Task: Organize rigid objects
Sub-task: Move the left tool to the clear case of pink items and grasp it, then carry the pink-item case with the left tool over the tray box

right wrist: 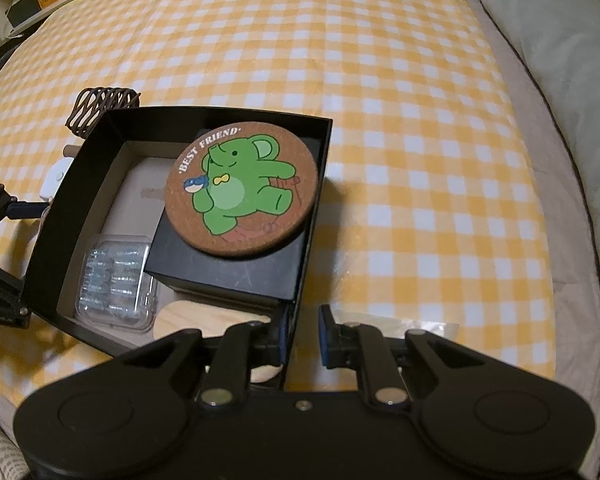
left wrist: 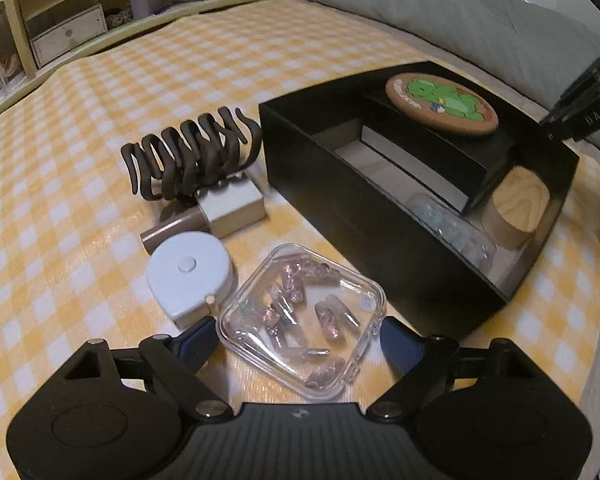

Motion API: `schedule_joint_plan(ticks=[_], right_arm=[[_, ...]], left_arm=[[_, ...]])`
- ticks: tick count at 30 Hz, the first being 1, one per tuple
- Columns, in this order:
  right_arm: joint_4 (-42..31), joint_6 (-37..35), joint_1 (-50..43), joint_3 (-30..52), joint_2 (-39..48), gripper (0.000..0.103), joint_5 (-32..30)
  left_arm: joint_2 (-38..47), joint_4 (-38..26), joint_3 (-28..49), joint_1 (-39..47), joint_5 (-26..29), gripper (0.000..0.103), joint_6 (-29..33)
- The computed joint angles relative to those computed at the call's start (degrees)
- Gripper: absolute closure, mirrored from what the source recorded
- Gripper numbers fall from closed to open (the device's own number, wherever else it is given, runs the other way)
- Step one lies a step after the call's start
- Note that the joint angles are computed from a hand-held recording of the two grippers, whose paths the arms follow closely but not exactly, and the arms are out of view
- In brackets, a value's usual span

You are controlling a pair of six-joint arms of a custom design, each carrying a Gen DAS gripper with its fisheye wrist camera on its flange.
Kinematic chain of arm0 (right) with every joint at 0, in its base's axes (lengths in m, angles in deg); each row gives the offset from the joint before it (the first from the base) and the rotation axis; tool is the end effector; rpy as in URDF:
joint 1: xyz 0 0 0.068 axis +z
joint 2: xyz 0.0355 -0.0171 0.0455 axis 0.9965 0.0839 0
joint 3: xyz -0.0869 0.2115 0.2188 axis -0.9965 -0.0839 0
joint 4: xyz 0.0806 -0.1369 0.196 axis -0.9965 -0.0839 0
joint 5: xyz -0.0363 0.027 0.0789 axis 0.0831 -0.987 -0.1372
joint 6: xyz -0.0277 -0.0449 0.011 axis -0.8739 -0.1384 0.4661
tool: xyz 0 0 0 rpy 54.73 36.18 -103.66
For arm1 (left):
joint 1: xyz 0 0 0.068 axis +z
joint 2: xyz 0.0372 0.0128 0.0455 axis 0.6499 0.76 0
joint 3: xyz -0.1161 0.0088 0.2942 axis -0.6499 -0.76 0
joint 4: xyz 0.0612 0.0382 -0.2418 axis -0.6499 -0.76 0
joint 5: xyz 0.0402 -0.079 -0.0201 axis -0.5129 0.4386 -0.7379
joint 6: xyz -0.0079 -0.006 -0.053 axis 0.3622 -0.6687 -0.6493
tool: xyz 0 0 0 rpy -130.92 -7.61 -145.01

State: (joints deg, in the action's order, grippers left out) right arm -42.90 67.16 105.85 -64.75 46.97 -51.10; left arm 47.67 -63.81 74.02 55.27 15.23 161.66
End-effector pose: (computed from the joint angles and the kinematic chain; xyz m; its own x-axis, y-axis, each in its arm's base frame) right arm 0.1829 0.0619 0.1127 -0.9031 0.2499 -0.3493 0.2591 0.9656 0.0209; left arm 0.3133 0.0635 0.0712 -0.3624 0.7628 -0.5356 0.8901 0.4536 0.0437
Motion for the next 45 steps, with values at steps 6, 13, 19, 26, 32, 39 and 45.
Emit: schedule_joint_plan(ticks=[6,13,19,26,32,39,45], right_arm=[[0.0,0.1,0.1,0.0,0.0,0.088,0.1],[-0.2,-0.1,0.4,0.2,0.5,0.088,0.4],[-0.5,-0.4,0.4,-0.2,-0.3,0.087,0.2],[-0.5,-0.7,0.3,-0.3,-0.4,0.087,0.2],[-0.7,-0.4,0.6,-0.1,-0.2,0.086,0.4],[-1.1,0.2,0.5,0.0,-0.4,0.086,0.1],[-1.4,0.1,-1.3,-1.1,-1.8,0.081,-0.9]], left_arm=[[-2.1,-5.8,2.0,2.0,-5.4,0.015,3.3],[-3.0,-11.2,4.8,3.9,-4.4,0.006,2.5],[-3.2,-2.6,0.7,1.1,-2.4,0.003,0.6],[-2.3,-14.2,4.6,-0.7,-9.0,0.003,3.4],[-5.0,-10.2,0.8,-0.7,-10.2,0.009,3.0],[-5.6,-3.3,-2.9,-3.4,-11.2,0.020,-4.2],[-5.4,-6.1,-0.4,-3.3,-12.5,0.025,-10.2]])
